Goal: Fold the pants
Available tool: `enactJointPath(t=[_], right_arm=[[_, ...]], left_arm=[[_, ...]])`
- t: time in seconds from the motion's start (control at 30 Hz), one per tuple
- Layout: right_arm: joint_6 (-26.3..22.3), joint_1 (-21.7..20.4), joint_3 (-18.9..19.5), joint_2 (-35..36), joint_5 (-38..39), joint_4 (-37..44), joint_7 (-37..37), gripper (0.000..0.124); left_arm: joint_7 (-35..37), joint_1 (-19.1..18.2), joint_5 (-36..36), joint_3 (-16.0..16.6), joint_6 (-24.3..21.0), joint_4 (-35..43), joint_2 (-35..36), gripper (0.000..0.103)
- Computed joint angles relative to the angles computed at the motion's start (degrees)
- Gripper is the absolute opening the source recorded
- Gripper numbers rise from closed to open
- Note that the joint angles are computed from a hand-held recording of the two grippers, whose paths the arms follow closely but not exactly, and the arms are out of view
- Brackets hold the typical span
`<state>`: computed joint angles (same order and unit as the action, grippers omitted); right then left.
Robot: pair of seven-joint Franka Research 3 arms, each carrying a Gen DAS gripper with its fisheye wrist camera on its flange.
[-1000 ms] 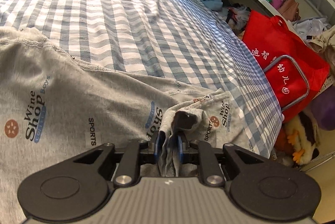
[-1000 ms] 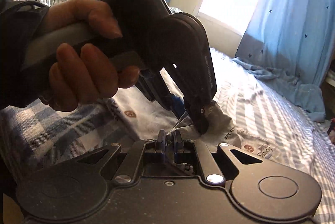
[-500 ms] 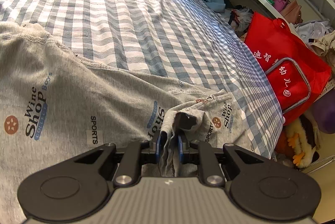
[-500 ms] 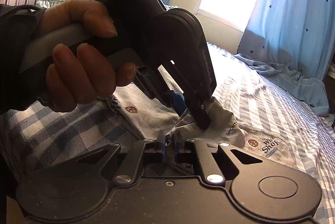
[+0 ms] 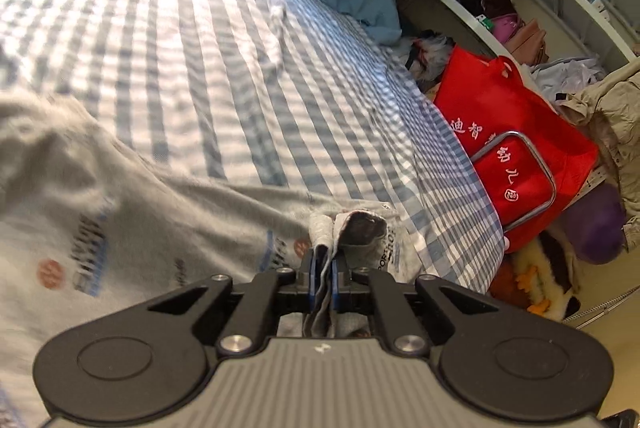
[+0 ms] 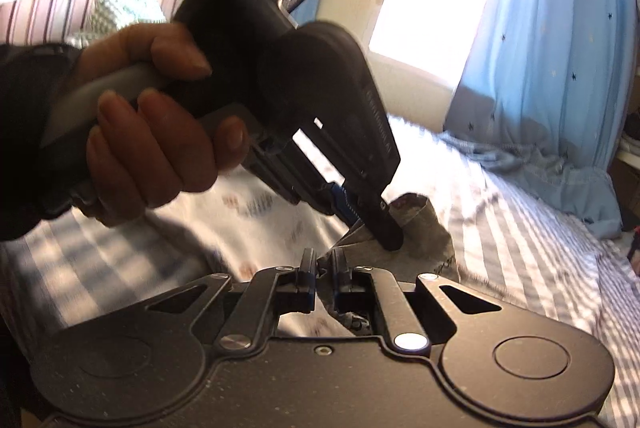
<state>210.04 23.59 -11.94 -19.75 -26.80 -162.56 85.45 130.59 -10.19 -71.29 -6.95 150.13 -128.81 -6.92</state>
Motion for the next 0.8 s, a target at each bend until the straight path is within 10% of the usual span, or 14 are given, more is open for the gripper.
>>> enactJointPath(t=[0.23, 0.57, 0.73, 0.8], right_arm=[[0.0, 7.2, -5.4, 3.2, -13.1, 7.2, 12.3, 0.007], [-1.9, 9.4, -3.0, 11.9, -31.1, 17.3, 30.2, 0.007], [-1.2, 7.0, -0.7, 14.9, -37.9, 19.6, 37.4, 0.025], [2.4, 4.5, -1.4, 14.7, -44.0, 19.9, 40.8, 0.037]], left_arm=[[-1.8, 1.7, 5.5, 3.4, 0.6, -4.5, -6.8, 0.007], [-4.2, 3.9, 11.4, 8.8, -0.5, -9.5, -7.8, 0.007], [1.5, 4.8, 4.2, 9.1, 1.2, -10.6, -6.1, 0.026], [3.3, 5.0, 1.2, 8.1, 4.9, -12.3, -7.7, 0.048]])
